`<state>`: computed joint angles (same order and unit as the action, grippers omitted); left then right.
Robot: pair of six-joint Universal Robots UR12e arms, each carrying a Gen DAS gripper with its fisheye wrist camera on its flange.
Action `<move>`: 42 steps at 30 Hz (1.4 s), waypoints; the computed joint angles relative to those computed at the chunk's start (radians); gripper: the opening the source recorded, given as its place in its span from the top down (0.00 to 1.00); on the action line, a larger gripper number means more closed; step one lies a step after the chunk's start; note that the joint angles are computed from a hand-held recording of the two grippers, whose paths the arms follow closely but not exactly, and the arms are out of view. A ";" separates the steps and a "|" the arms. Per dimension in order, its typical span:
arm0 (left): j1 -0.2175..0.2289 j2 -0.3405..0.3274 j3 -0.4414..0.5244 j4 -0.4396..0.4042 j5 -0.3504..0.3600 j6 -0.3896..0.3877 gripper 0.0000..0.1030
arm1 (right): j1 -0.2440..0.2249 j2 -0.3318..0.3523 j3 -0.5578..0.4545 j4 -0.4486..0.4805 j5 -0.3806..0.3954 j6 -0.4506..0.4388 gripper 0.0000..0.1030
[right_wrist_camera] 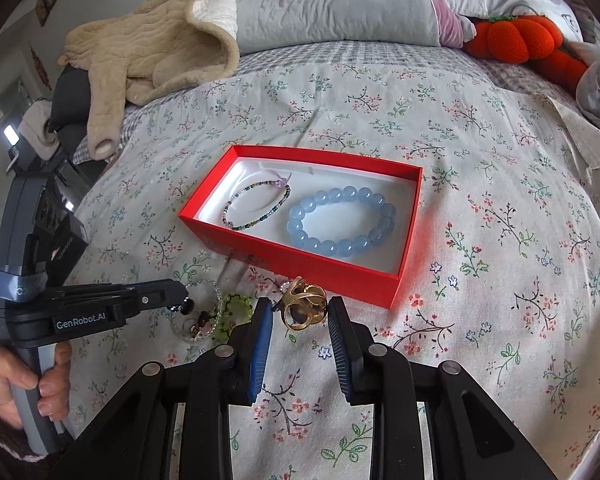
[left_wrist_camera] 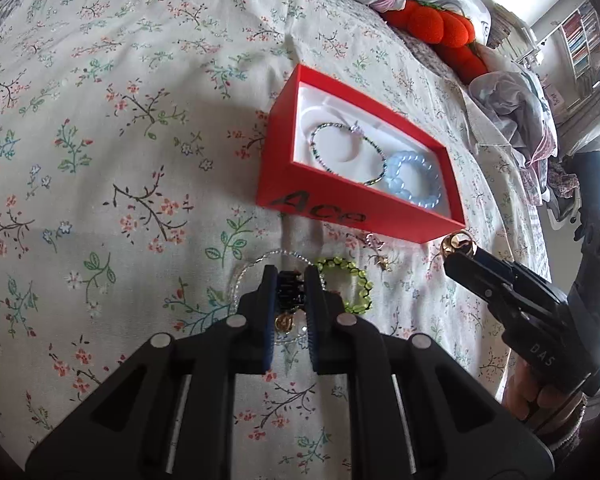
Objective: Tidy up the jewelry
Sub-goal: 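Lift the hair clip and gold ring and carry both over the red box, then open both grippers to drop the clip and ring into the box, then grasp the clear bead bracelet with left gripper while right gripper grasps green bead bracelet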
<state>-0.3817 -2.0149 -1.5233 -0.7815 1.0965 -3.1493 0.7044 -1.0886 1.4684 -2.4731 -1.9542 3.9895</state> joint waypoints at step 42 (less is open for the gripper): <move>-0.039 -0.018 -0.015 0.347 0.100 -0.080 0.39 | -0.017 -0.014 0.015 -0.090 -0.100 -0.038 0.46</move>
